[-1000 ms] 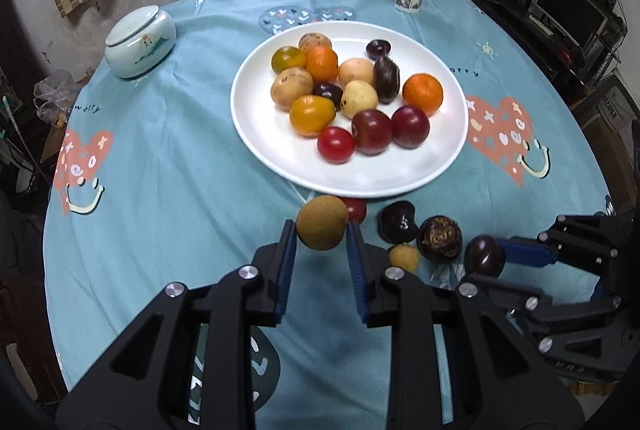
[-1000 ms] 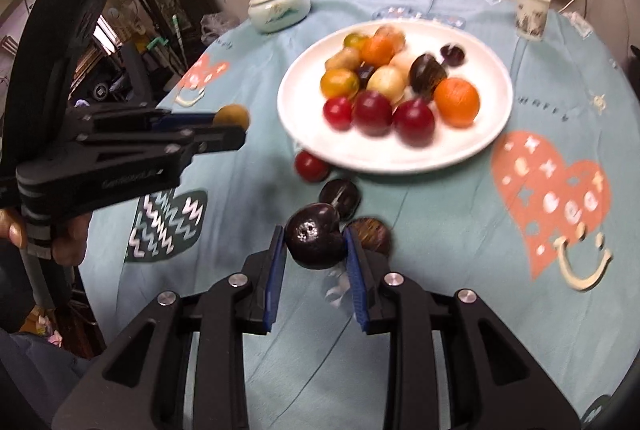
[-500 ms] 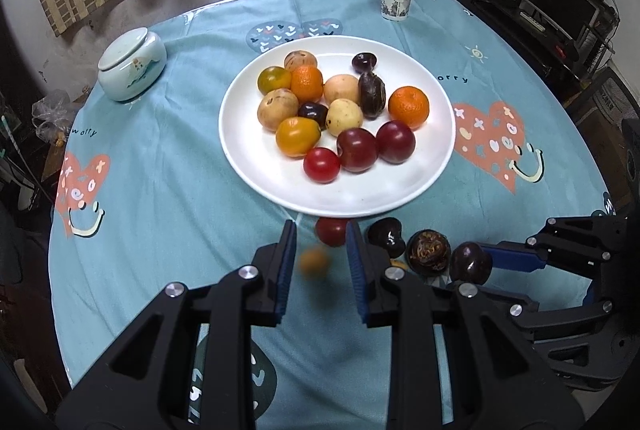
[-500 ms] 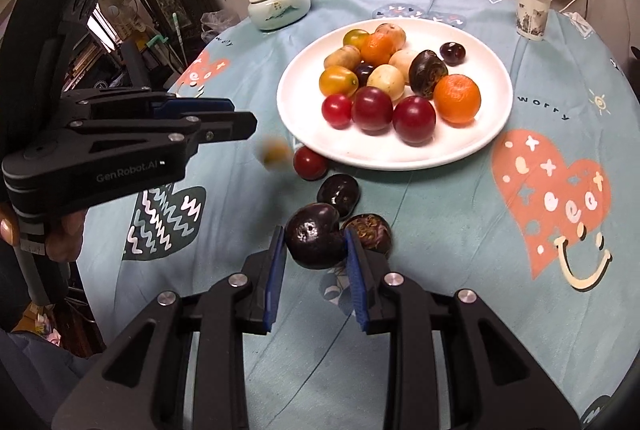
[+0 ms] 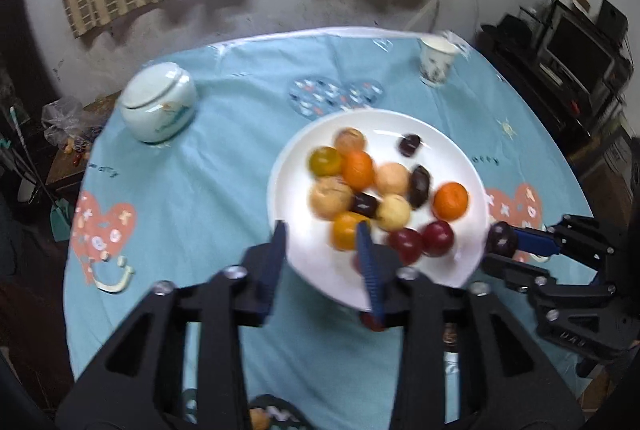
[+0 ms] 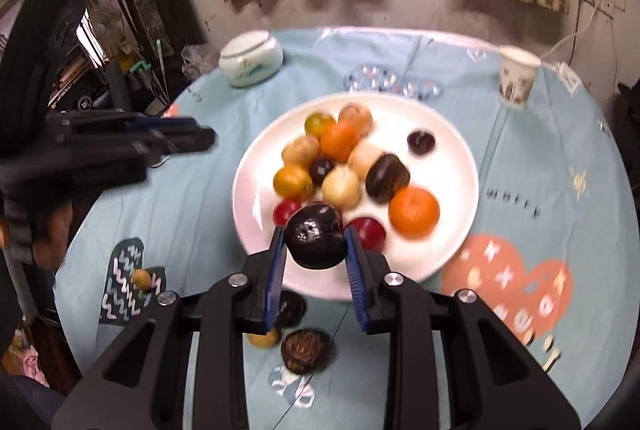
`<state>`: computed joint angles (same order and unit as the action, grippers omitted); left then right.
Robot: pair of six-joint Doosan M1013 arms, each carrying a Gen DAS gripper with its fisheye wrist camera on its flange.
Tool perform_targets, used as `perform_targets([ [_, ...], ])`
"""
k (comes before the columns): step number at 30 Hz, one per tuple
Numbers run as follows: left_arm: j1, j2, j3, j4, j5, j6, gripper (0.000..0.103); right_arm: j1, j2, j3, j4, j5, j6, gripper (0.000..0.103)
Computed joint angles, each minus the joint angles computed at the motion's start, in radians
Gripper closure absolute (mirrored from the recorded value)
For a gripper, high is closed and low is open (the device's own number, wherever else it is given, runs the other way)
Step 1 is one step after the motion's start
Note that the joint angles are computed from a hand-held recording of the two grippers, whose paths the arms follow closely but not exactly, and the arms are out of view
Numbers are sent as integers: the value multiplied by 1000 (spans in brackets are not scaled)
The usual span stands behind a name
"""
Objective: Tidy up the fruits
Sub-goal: 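Carry both fruits over the white plate and open both tools to release them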
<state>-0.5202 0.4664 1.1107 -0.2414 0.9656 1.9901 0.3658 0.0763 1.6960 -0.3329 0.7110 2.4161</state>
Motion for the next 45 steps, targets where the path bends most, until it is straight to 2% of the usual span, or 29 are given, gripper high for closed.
perform_targets([
  [2,24,-5,14,10,-30,0,50,-1,-3,4,10,-7,-17,73],
  [7,78,19,36,47,56,-68,51,6,-3,29,93,-26,-58,73],
  [13,91,-20,145,-9,123,32,51,22,7,45,169,-26,-85,73],
  [18,97,-31,190,-10,148,22,51,30,12,45,183,-18,-90,73],
  [20,95,-27,192,2,157,6,56,32,11,45,185,-20,-94,73],
  [21,99,-29,198,-2,163,8,63,33,12,44,185,-19,-97,73],
  [23,96,-24,197,12,178,-2,68,35,13,43,187,-17,-102,73],
  [24,94,-20,195,19,182,-10,75,36,12,43,185,-16,-100,73],
  [29,92,-26,189,-12,183,26,75,38,7,48,179,-15,-91,73],
  [32,70,-25,153,-49,157,74,75,32,6,45,163,-9,-79,73],
  [36,23,22,43,-107,145,92,74,5,18,12,76,3,-39,73],
  [42,-34,123,-128,-96,186,-36,74,-45,61,-55,-4,27,-37,73],
  [45,-48,156,-170,-67,203,-73,74,-75,84,-73,22,41,-59,72],
])
